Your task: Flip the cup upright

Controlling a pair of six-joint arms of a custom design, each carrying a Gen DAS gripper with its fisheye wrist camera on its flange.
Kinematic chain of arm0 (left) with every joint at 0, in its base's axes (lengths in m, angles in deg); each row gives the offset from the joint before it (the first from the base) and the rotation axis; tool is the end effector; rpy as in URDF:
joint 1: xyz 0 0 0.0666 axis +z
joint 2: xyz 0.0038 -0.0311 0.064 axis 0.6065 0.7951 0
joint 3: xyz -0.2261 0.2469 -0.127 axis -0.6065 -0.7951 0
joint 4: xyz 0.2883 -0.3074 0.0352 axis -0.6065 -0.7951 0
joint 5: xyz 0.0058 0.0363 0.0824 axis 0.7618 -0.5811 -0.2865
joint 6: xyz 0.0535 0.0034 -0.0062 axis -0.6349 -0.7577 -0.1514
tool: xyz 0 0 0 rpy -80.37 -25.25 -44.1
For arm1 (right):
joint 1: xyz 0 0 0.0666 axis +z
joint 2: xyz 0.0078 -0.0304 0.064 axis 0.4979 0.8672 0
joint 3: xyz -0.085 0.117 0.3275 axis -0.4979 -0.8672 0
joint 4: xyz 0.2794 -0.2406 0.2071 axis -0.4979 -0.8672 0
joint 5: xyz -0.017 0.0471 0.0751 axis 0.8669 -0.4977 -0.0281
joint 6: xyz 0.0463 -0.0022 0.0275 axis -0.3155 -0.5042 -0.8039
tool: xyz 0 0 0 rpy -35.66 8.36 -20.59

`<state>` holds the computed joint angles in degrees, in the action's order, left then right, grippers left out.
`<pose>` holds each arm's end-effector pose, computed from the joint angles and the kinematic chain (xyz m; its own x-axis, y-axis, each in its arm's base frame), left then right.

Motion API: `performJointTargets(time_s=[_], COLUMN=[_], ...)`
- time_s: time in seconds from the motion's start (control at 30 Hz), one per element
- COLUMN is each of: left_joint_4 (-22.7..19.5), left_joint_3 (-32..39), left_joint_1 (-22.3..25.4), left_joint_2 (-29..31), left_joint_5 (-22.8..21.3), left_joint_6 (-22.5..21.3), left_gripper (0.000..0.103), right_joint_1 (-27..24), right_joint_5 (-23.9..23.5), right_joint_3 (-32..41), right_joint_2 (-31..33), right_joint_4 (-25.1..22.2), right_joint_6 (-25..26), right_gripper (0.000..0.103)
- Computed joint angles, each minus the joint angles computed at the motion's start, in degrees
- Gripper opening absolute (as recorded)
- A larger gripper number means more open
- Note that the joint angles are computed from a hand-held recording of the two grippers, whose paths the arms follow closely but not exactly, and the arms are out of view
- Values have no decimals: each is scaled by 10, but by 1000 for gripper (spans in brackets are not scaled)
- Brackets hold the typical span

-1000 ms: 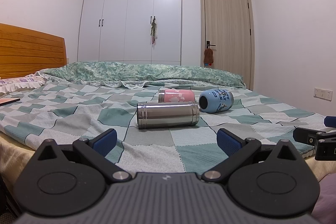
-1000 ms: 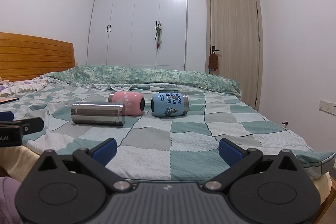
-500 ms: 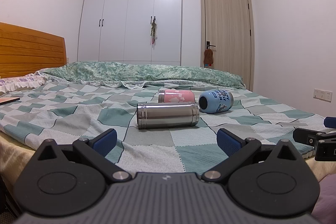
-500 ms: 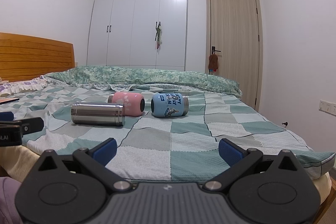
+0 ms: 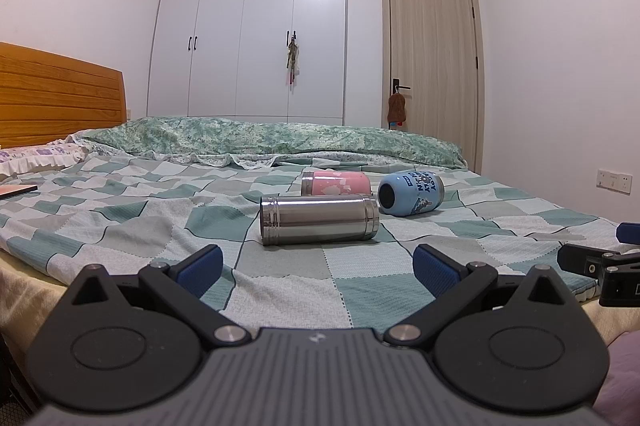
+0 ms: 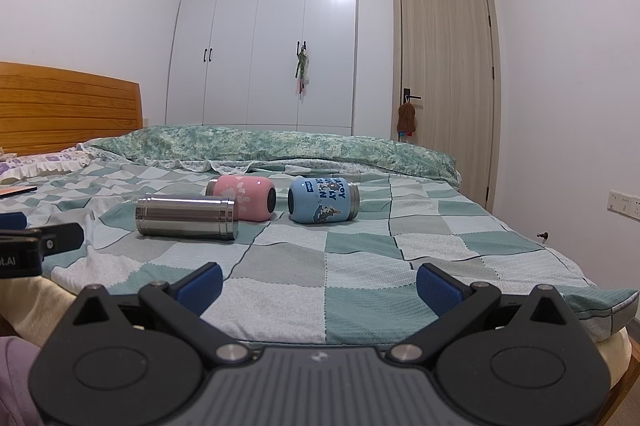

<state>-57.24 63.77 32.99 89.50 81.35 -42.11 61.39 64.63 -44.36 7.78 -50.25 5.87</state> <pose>0.3885 -0.0303 0.2917 -0.1670 0.0074 -0.9859 0.0824 0.9966 -0.0065 0.3700 0.2067 0.2885 -0.2122 -0.0298 -0.9768 -0.0503 0.9985 -0.0195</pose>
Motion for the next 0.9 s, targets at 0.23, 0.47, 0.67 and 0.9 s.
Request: performJointTargets(time_s=[0.23,0.47,0.67,0.9], left_joint_4=[-32,-99,-164,-254], left_joint_3=[18,95,195,328], left_joint_1=[1,0,6,12], left_joint_2=[4,51,123,231], left_joint_5=[15,25,42,47], left_joint_6=[-11,-83,-177,-289], left_gripper=[103,103,103,103], right_joint_1=[-8,-18,-27,-41], right_joint_5=[-14,-46,-68,-103], right_joint_3=[10,55,119,188], right_joint_2=[5,26,79,142], right_joint_4=[-11,-55,-76,-103], right_joint_6=[-8,-16,-7,-7], right_gripper=[103,103,103,103])
